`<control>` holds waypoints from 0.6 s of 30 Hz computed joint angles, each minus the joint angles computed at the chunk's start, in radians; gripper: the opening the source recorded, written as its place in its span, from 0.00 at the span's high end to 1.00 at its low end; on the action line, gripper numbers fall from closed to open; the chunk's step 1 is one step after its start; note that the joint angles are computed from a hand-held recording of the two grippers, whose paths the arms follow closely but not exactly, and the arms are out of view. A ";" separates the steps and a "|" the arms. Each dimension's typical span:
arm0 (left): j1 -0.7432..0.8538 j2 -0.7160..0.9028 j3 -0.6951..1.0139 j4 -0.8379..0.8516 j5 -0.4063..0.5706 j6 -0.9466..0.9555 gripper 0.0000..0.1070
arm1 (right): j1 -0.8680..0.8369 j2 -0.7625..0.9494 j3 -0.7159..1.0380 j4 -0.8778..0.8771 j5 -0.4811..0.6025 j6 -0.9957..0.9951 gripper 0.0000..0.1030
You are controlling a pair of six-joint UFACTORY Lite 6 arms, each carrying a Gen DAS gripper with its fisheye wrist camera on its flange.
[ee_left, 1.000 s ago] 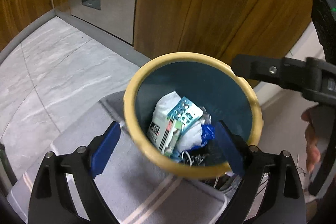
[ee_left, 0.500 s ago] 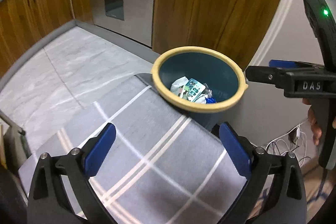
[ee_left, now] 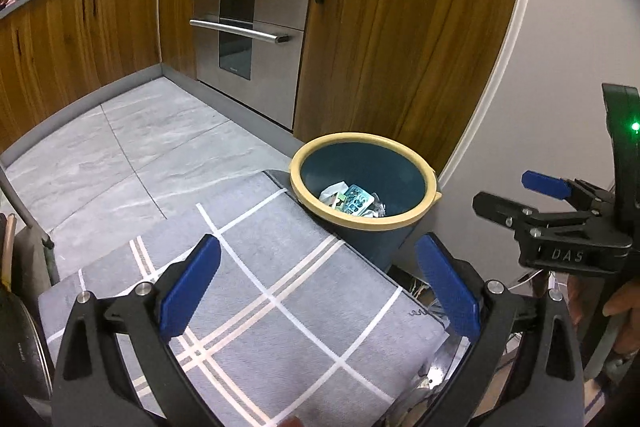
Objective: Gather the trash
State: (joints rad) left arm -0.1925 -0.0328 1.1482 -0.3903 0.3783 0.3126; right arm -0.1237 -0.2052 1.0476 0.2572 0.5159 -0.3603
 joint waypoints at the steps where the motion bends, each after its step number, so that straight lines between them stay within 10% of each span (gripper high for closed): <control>1: -0.001 -0.002 -0.004 -0.002 0.001 0.004 0.09 | 0.001 -0.008 -0.007 -0.010 -0.013 0.012 0.05; 18: -0.023 -0.017 -0.054 0.111 -0.059 -0.067 0.09 | 0.017 -0.007 -0.023 -0.043 -0.053 0.068 0.05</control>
